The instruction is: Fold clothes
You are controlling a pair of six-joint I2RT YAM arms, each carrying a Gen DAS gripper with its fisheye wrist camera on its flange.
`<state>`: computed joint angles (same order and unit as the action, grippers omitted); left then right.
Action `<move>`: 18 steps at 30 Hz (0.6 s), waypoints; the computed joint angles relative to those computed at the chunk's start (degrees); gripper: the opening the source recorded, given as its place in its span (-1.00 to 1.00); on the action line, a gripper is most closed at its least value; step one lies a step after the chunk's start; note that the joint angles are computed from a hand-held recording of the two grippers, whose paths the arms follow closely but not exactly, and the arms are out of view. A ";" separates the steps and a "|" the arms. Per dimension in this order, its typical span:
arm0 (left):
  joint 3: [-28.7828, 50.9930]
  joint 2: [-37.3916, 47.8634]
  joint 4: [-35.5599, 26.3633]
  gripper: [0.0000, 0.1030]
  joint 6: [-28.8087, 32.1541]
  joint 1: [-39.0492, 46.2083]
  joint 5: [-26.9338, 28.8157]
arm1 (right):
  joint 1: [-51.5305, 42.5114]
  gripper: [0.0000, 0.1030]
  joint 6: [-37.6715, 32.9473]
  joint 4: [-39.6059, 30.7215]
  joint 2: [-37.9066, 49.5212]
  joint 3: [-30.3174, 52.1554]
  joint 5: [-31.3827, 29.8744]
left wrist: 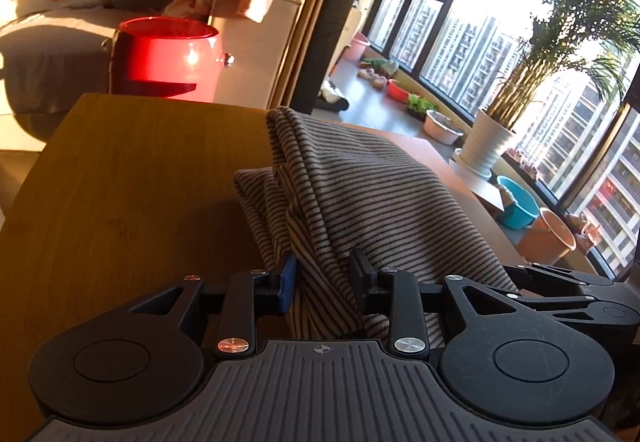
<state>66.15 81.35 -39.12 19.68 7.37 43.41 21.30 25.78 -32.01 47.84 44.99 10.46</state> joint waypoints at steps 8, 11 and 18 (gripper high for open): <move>2.76 6.29 4.51 -0.35 -3.76 2.70 2.51 | -0.61 0.30 -2.42 5.16 8.15 3.08 -0.78; 6.55 11.32 6.32 -0.33 -7.10 3.50 3.34 | -1.21 0.30 -3.67 8.23 14.36 6.14 -1.41; 16.01 19.81 8.34 -0.27 -11.19 2.19 0.01 | -4.04 0.34 -6.24 19.93 26.62 9.90 -2.97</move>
